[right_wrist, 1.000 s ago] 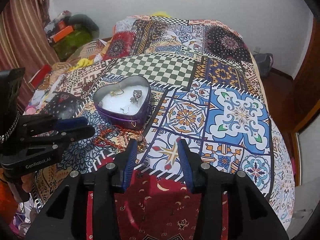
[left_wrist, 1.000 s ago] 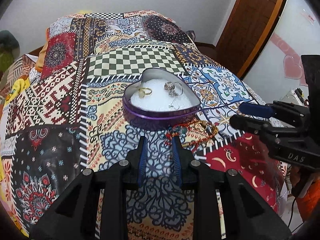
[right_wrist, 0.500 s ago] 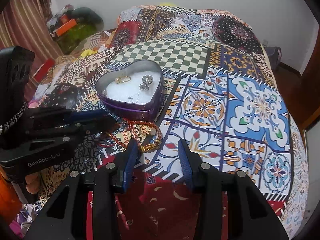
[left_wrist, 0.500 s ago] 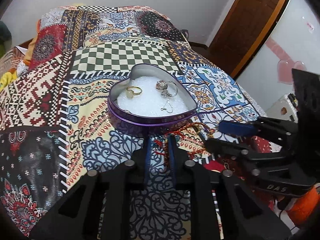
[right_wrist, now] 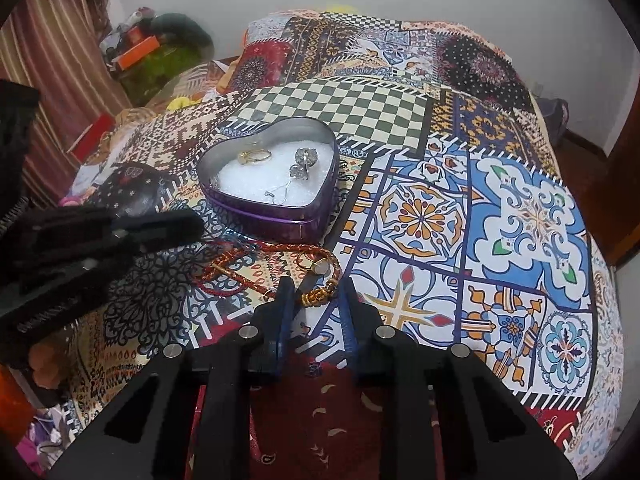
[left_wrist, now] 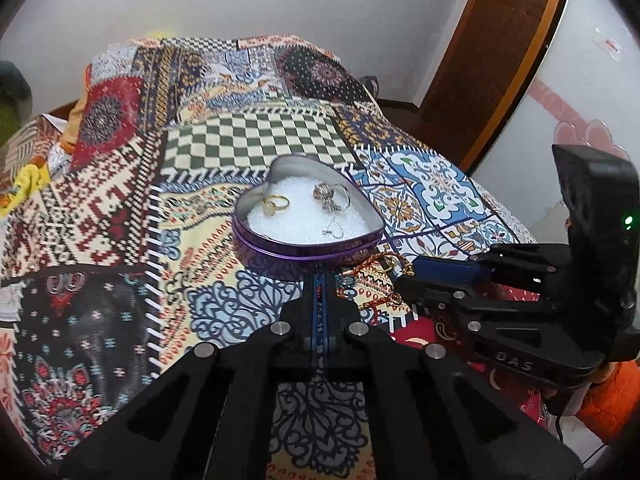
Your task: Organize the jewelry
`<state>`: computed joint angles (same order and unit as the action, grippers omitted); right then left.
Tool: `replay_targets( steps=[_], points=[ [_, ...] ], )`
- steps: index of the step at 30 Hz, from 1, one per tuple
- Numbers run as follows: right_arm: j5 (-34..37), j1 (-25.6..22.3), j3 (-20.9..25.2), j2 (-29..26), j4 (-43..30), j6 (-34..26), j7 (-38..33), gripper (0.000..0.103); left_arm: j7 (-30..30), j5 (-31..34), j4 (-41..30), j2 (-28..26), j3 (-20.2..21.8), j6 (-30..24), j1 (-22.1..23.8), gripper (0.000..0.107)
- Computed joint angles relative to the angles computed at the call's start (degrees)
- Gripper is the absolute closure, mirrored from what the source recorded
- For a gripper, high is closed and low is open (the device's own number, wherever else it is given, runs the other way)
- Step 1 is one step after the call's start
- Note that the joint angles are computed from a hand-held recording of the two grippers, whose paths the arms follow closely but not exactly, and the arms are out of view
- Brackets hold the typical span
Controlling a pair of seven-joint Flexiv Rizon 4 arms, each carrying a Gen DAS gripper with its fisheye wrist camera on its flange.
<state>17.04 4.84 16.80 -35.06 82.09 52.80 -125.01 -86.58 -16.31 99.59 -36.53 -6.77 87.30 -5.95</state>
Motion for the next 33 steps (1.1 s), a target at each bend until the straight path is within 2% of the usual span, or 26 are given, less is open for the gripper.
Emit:
replay_targets(
  steps=[1,9,17,23,26,31,33],
  points=[
    [-0.2,0.3,-0.3,0.1,0.4,0.8,0.1,0.092,-0.1,0.1,0.3,0.3,0.2,0.4,-0.1,0.107],
    [-0.4,0.2,-0.1,0.9,1.7,2.9,0.2,0.100,-0.6,0.7,2.8,2.7,0.5,3.2,0.1,0.107],
    [1.6,-0.9,1.0,2.7,2.3,4.7,-1.0,0.100,-1.5,1.6,4.5,4.4,2.0,4.5,-0.8,0.107],
    [2.4,-1.2,0.7,2.8,0.7,2.4,0.2,0.100,-2.5,2.8,4.8,4.9,4.6,4.6,-2.8,0.107],
    [1.7,-0.7,-0.1,2.9,0.8,1.4,0.9,0.097,-2.5,2.9,5.1,4.8,4.4,4.2,-2.5,0.107],
    [0.0,0.3,-0.6,3.4,2.7,0.2,0.1,0.081,-2.3,2.6,5.4,4.3,3.2,3.1,-1.4,0.107],
    [-0.8,1.0,-0.9,3.4,3.5,0.9,-0.1,0.081,-2.3,2.4,5.7,4.1,2.7,3.1,-0.9,0.107]
  ],
)
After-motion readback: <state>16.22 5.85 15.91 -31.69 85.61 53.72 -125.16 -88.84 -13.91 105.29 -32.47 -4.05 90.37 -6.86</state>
